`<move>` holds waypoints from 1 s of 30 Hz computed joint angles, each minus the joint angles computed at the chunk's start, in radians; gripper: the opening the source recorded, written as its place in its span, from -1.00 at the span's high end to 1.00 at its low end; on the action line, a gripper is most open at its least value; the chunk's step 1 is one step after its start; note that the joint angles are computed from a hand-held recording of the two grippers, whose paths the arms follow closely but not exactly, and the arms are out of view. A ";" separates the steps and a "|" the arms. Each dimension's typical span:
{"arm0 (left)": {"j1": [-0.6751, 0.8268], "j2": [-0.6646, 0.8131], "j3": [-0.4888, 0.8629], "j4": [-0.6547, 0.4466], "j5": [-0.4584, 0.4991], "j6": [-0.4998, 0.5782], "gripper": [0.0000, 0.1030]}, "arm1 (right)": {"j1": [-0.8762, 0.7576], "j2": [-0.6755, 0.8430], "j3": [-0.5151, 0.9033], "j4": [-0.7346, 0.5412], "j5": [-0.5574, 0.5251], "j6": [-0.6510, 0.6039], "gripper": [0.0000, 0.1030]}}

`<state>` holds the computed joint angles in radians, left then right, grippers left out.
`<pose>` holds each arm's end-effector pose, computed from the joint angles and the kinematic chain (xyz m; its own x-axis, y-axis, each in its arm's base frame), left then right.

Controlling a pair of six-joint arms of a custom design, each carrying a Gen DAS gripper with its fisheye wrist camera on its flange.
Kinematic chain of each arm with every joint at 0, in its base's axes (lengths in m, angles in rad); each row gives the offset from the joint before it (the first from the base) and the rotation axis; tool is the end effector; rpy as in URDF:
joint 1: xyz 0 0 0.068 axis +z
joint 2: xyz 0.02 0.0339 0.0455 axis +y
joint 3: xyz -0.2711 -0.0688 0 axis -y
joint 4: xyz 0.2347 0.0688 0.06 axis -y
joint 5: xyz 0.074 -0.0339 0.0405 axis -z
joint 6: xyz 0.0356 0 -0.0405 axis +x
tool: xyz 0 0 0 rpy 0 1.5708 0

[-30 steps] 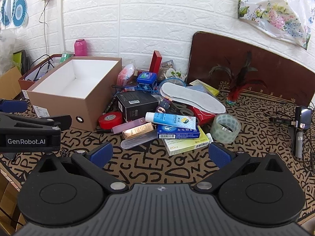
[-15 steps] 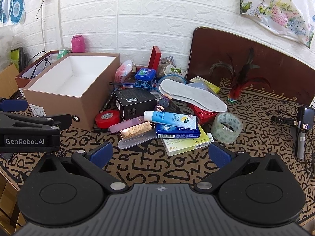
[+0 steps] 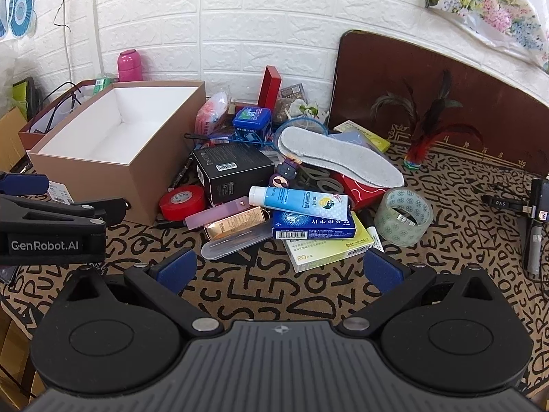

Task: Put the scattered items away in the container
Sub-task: 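Move both tools toward the cluttered pile of items, then grasp the tan perfume box with the left tool while the right tool grasps the clear plastic case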

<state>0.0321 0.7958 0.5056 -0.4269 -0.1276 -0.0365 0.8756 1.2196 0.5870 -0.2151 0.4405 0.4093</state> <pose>0.1545 0.0095 0.2257 -0.6518 -0.0571 -0.7563 -0.1516 0.9869 0.0561 0.1537 0.1606 0.1981 -0.6451 -0.2114 -0.7343 -0.2803 0.9594 -0.0299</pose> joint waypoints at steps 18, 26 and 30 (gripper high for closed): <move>0.066 0.441 -0.025 0.382 0.110 0.041 -1.00 | -0.188 0.318 0.047 0.228 -0.179 -0.099 -0.99; 0.084 0.705 -0.021 0.601 0.202 0.078 -0.78 | -0.279 0.529 0.042 0.436 -0.254 -0.121 -0.99; 0.102 0.837 0.029 0.624 0.255 0.089 -0.51 | -0.315 0.596 0.032 0.535 -0.327 -0.119 -0.98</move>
<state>0.1340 1.6324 0.5341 0.1969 0.1278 0.0525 0.5602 1.8160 0.6193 0.3199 0.1131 0.2902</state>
